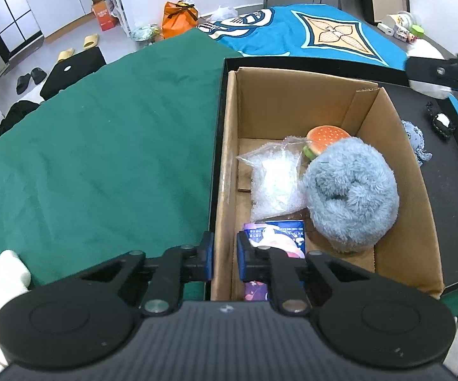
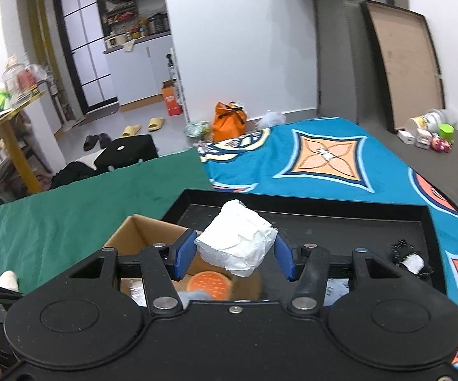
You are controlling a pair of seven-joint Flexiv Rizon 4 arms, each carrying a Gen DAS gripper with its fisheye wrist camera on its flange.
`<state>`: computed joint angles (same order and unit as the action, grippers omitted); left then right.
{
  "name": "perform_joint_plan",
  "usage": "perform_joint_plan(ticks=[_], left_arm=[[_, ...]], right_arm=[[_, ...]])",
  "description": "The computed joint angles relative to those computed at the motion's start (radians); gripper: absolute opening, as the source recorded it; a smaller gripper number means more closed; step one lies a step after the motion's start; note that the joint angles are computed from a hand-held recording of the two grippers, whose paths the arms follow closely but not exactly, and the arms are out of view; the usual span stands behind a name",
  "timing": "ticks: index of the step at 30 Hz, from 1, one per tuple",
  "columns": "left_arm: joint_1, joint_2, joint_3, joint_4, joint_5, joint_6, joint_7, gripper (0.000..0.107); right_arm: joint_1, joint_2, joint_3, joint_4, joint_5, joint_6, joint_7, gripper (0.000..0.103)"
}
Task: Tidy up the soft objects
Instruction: 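Carry the white cloth with the right gripper into the box and release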
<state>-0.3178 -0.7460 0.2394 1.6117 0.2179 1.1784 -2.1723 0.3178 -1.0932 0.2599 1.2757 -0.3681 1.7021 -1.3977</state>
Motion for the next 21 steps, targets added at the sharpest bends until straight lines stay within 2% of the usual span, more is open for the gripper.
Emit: perform_joint_plan(ticks=[2,4,5,6,7,8,9,10,16,21], left_arm=[[0.006,0.000,-0.005,0.004,-0.002,0.008,0.004,0.011],[0.014,0.000,-0.012,0.010,-0.007,0.015,0.013,0.010],[0.017,0.001,-0.015,0.013,-0.011,0.017,0.018,0.010],[0.020,0.001,-0.017,0.016,-0.014,0.021,0.023,0.010],[0.023,0.002,-0.019,0.018,-0.017,0.024,0.028,0.010],[0.025,0.001,-0.020,0.019,-0.021,0.025,0.032,0.010],[0.027,0.001,-0.022,0.019,-0.026,0.024,0.036,0.010],[0.029,0.000,-0.025,0.017,-0.033,0.020,0.040,0.010],[0.023,-0.002,-0.019,-0.003,-0.043,-0.018,0.052,0.011],[-0.004,-0.003,0.004,-0.041,-0.009,-0.077,0.023,0.014]], right_arm=[[-0.002,-0.005,0.020,-0.006,-0.008,-0.009,-0.008,0.053],[-0.022,-0.018,0.074,-0.019,-0.020,-0.023,-0.028,0.057],[-0.033,-0.028,0.106,-0.025,-0.027,-0.022,-0.047,0.063],[-0.045,-0.037,0.138,-0.028,-0.045,-0.022,-0.067,0.081],[-0.040,-0.034,0.137,-0.022,-0.044,-0.012,-0.082,0.090],[-0.013,-0.024,0.104,-0.016,-0.002,0.011,-0.112,0.091],[0.005,-0.016,0.063,0.001,-0.025,0.049,-0.088,0.091],[0.007,-0.013,0.054,0.008,-0.038,0.053,-0.083,0.091],[0.008,0.000,0.034,0.008,-0.023,-0.010,-0.050,0.091],[0.007,0.010,0.021,0.007,0.014,-0.042,-0.025,0.091]])
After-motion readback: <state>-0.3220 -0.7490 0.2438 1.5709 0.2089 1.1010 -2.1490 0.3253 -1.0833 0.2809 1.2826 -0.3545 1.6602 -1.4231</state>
